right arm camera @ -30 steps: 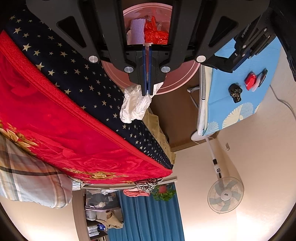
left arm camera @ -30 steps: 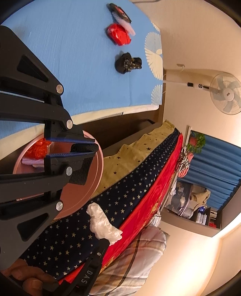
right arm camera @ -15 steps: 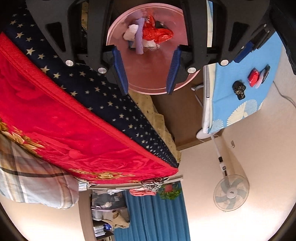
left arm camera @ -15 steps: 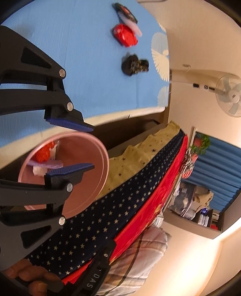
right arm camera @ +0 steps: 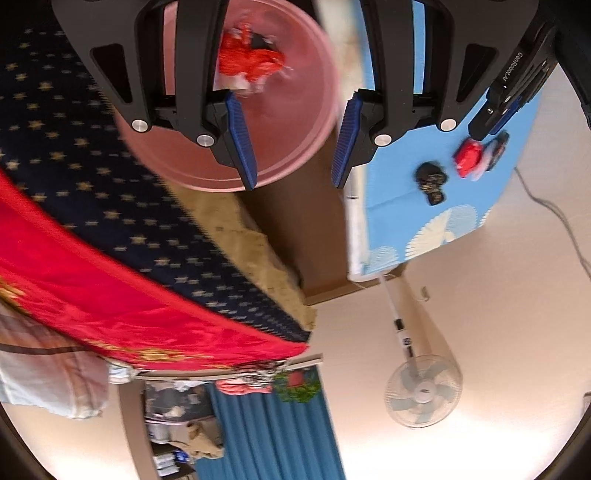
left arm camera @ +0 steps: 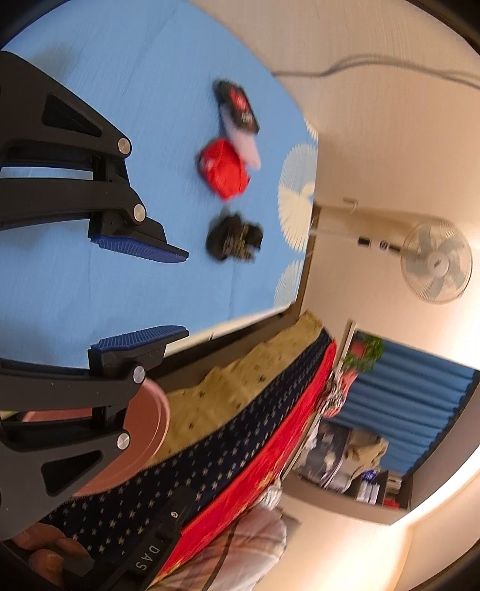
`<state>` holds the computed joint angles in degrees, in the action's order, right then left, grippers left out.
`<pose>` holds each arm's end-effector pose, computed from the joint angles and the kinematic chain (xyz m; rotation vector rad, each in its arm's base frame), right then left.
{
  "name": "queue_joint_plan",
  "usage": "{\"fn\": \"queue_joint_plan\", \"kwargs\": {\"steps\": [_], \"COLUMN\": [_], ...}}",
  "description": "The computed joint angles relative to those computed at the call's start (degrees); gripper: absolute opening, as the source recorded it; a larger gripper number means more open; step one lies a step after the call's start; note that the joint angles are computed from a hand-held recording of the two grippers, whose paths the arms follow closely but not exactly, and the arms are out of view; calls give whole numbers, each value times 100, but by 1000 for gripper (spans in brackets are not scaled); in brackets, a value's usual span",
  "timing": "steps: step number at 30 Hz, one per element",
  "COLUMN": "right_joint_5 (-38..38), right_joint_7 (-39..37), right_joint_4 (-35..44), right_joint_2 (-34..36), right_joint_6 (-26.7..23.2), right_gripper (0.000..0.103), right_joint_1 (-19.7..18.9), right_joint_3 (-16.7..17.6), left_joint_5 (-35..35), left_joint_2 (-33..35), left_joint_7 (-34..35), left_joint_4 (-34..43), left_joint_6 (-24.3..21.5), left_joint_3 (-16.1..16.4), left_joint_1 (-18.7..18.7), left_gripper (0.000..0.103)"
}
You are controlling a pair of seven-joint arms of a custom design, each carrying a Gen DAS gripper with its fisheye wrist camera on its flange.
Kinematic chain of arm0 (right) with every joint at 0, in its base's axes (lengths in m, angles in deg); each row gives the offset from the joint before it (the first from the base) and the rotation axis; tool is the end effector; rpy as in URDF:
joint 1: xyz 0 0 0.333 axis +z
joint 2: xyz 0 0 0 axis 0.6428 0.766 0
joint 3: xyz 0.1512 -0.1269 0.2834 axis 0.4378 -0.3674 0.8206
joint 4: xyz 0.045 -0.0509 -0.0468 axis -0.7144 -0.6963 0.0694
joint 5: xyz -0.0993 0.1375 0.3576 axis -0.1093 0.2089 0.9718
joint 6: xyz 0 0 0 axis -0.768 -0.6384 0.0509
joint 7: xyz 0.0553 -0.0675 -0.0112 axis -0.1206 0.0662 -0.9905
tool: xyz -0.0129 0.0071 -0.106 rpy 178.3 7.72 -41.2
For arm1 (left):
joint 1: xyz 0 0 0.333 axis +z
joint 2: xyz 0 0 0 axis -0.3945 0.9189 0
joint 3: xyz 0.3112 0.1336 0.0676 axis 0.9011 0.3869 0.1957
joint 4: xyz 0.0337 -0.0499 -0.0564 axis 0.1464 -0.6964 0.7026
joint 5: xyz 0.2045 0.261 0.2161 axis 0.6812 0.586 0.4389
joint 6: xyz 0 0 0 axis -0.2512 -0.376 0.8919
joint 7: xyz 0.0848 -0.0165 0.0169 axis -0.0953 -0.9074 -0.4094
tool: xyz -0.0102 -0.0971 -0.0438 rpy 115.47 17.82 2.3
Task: Collect trash
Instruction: 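Move both open tools back over the remaining trash on the mattress, then grasp the black camo sock with the right tool while the left grasps the black snack packet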
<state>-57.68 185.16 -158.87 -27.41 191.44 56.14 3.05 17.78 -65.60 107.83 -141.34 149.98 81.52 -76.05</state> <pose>0.5988 0.1947 0.5226 -1.3423 1.7720 -0.6990 0.6011 -0.1888 0.4921 -1.7616 1.5663 -1.1565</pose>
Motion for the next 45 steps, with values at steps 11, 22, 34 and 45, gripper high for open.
{"fn": "queue_joint_plan", "kwargs": {"steps": [11, 22, 34, 45], "right_joint_5": [2070, 3602, 4789, 5731], "right_joint_7": [-2024, -3745, -5089, -5861], "right_joint_4": [1380, 2905, 4745, 5243], "right_joint_2": [1478, 2783, 3971, 4294], "right_joint_6": [513, 10, -925, -1299], "right_gripper": [42, 43, 44, 10], "right_joint_1": [-26, -193, -12, 180], "right_joint_3": [635, 1392, 1572, 1390], "left_joint_5": [-523, -224, -88, 273], "left_joint_2": [673, 1181, 1218, 1148], "left_joint_7": [-344, -1618, -2176, -2568], "left_joint_4": [138, 643, 1173, 1305], "left_joint_6": [-162, -840, -1317, -1359], "left_joint_3": [1624, 1551, 107, -992], "left_joint_1": [-840, -45, 1812, 2875], "left_gripper": [35, 35, 38, 40]}}
